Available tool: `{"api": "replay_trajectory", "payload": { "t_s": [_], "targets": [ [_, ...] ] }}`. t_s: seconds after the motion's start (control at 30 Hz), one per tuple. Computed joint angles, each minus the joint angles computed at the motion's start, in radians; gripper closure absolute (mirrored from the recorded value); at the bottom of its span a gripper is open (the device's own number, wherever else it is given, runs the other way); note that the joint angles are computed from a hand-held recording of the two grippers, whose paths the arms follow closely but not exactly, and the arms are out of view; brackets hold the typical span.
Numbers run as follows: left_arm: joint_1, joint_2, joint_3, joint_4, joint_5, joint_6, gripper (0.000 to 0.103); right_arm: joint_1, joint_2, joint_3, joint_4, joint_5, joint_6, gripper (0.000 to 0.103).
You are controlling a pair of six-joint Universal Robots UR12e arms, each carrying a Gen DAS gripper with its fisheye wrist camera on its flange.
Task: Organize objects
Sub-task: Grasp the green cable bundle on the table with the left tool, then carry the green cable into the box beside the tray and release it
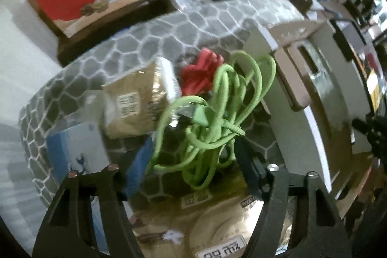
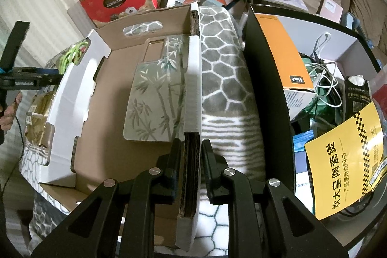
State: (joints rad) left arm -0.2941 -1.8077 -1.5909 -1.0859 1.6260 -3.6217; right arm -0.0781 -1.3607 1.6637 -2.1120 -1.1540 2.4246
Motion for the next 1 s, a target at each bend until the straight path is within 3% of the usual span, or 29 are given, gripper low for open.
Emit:
{"api": "replay_trajectory", "payload": {
  "t_s": [0.1, 0.17, 0.23, 0.37, 0.7, 0.83, 1.0],
  "targets": [
    [-0.008, -0.022, 0.024, -0.036, 0.019, 0.036, 0.055, 0.0, 0.0, 0.0, 0.0, -0.001, 0.001, 0.085],
    [0.001, -0.02, 0.017, -0.014, -0.026, 0.05, 0.074, 0.0, 0.0, 0.001, -0.001, -0.001, 0.001, 0.085],
    [0.003, -0.019, 0.017, -0.012, -0.029, 0.04, 0.084, 0.0, 0.0, 0.0, 0.001, 0.001, 0.0, 0.084],
    [0.014, -0.005, 0.001, 0.017, -0.047, 0.005, 0.089, 0.0, 0.0, -0.001, 0.001, 0.0, 0.0, 0.084],
    [0.018, 0.072, -0.034, 0.177, -0.037, -0.109, 0.089, -0.003, 0.0, 0.001, 0.004, 0.012, 0.003, 0.084],
    [0.007, 0.077, -0.02, 0.252, -0.086, -0.125, 0.089, -0.003, -0.002, 0.003, 0.003, 0.015, 0.008, 0.084],
    [0.001, 0.04, 0.009, 0.309, -0.213, -0.201, 0.089, -0.004, -0.001, 0.0, 0.007, 0.018, 0.014, 0.084]
  ]
}}
